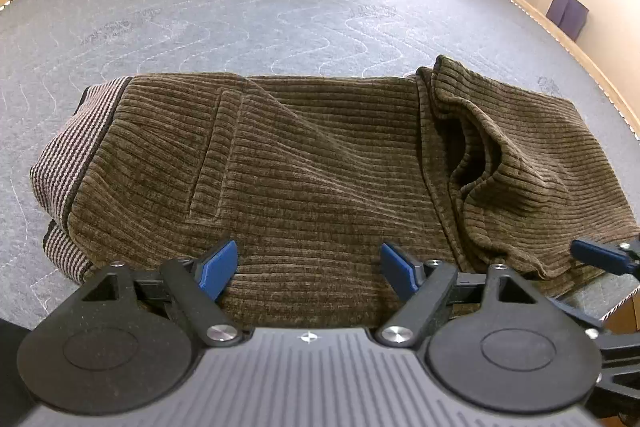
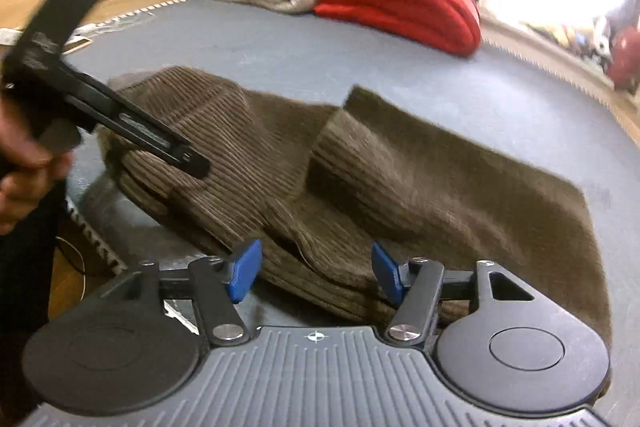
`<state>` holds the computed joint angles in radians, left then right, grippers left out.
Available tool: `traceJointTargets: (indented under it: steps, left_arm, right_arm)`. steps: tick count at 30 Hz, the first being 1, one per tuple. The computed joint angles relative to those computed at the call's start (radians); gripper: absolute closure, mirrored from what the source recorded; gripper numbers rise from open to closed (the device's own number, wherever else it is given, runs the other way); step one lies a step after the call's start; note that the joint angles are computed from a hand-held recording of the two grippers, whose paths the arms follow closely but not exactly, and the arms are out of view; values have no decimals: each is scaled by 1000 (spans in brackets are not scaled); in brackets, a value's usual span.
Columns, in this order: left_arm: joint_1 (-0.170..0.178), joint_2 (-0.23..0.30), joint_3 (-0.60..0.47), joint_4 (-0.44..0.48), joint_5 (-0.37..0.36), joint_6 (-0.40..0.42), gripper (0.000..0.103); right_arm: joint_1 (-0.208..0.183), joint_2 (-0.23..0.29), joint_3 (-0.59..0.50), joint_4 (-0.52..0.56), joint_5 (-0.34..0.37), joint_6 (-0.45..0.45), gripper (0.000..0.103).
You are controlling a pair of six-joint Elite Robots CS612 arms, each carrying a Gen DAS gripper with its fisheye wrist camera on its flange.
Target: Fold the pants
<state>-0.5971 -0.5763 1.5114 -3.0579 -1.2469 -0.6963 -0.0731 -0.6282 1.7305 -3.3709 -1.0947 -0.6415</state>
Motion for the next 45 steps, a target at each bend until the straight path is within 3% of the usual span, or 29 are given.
traceJointTargets:
  steps: [7,9,11,13,16,20,24,27,29,31,35,37,38,39,40,41,42,43,45]
  left_arm:
    - [-7,4,-5,14,21,21,20]
    - [-8,5,-6,13,25,23,20]
    - [-9,7,-6,6,32,18,20]
    - [-10,7,-1,-19,40,9,22]
    - [-9,6,14,-96,45,8,36]
    - [6,10,20,-238,-30,-12,37]
    - [28,34,-26,-312,-152,-18,34]
    - [46,67,-92,-314,-233,-106,31]
    - [57,95,-142,-304,-282,-175,30]
    - [65,120,-191,-266,-311,-224,30]
    - [74,163,-282,-144,-346,-266,30]
    - [73,172,-314,-66,-342,-239,40]
    - [71,173,-326,-33,-343,-217,71]
    - [71,173,-343,-2,-356,-188,84]
    - [64,163,-349,27,-328,-117,87]
    - [51,148,-350,26,-280,-13,88]
    - [46,139,-348,-3,-266,56,88]
    - [45,131,-347,-39,-265,83,88]
    - [46,118,-348,-87,-231,83,88]
  right_arm:
    - [37,13,-38,110,-51,-123,35]
    - [44,12,-40,116,-60,-177,45]
    - [40,2,-30,112,-31,-204,67]
    - [28,-13,-18,120,5,-223,74]
    - [9,-35,7,157,38,-270,75]
    - [0,-68,22,328,28,-370,77]
    - [-10,-84,43,274,76,-316,74]
    - [-25,-91,33,261,154,-225,69]
    - [-31,-87,25,231,174,-172,53]
    - [-28,-75,16,181,159,-132,44]
    - [-15,-52,-6,201,110,-143,42]
    - [-6,-42,-16,236,75,-163,42]
    - [-2,-39,-18,253,59,-178,43]
    - [0,-35,-16,253,48,-197,44]
    - [3,-31,-11,229,39,-213,51]
    - [5,-30,-6,206,27,-233,66]
    - [4,-35,-2,200,33,-247,74]
    - [1,-36,-5,199,45,-246,92]
    - [-11,-50,3,183,98,-227,92]
